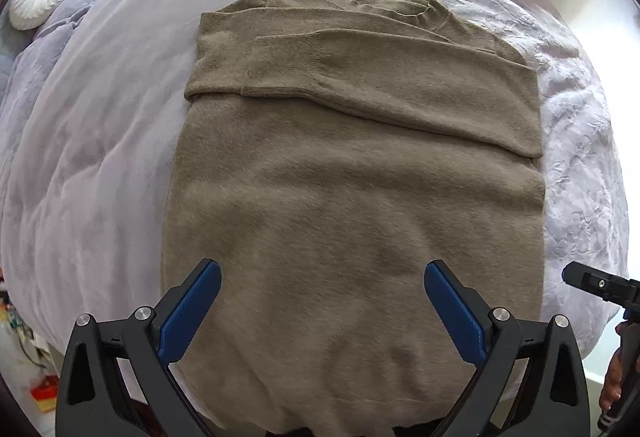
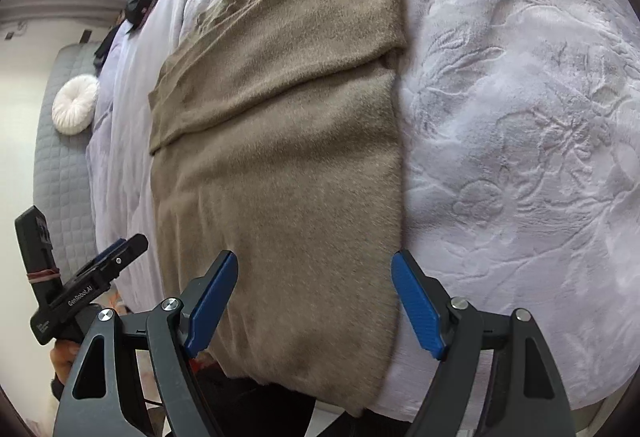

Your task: Fold small clothes

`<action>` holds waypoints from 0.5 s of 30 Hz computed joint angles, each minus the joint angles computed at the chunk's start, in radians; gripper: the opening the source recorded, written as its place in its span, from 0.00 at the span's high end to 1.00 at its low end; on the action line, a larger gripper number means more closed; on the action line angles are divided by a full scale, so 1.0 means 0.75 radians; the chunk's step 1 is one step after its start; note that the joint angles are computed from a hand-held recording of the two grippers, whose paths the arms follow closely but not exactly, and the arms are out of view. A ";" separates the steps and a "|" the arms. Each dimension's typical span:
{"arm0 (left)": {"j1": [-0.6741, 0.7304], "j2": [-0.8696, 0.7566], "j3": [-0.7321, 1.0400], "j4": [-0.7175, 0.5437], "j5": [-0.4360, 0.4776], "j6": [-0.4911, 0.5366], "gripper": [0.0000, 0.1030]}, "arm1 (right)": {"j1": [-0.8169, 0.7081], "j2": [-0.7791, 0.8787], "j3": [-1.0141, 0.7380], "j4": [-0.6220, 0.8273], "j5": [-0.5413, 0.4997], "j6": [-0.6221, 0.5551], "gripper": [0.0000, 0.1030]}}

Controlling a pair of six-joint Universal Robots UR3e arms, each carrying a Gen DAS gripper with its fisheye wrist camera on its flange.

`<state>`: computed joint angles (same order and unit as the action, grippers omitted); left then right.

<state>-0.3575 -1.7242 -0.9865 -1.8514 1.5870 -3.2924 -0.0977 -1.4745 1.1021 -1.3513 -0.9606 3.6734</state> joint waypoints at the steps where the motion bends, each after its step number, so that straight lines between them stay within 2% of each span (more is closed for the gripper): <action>1: -0.013 0.010 -0.010 0.001 0.001 -0.024 0.01 | -0.012 -0.014 0.021 0.011 0.013 -0.028 0.21; 4: -0.044 0.052 -0.059 -0.013 -0.007 -0.080 0.01 | -0.036 -0.051 0.065 0.040 0.025 -0.078 0.21; 8: -0.068 0.120 -0.138 -0.021 0.008 -0.066 0.01 | -0.059 -0.155 0.215 -0.024 0.071 -0.041 0.21; 11: -0.030 0.223 -0.259 0.005 -0.002 -0.019 0.01 | -0.027 -0.210 0.319 -0.106 0.094 0.033 0.21; 15: 0.134 0.464 -0.553 0.053 -0.063 0.122 0.01 | 0.066 -0.275 0.468 -0.266 0.102 0.170 0.21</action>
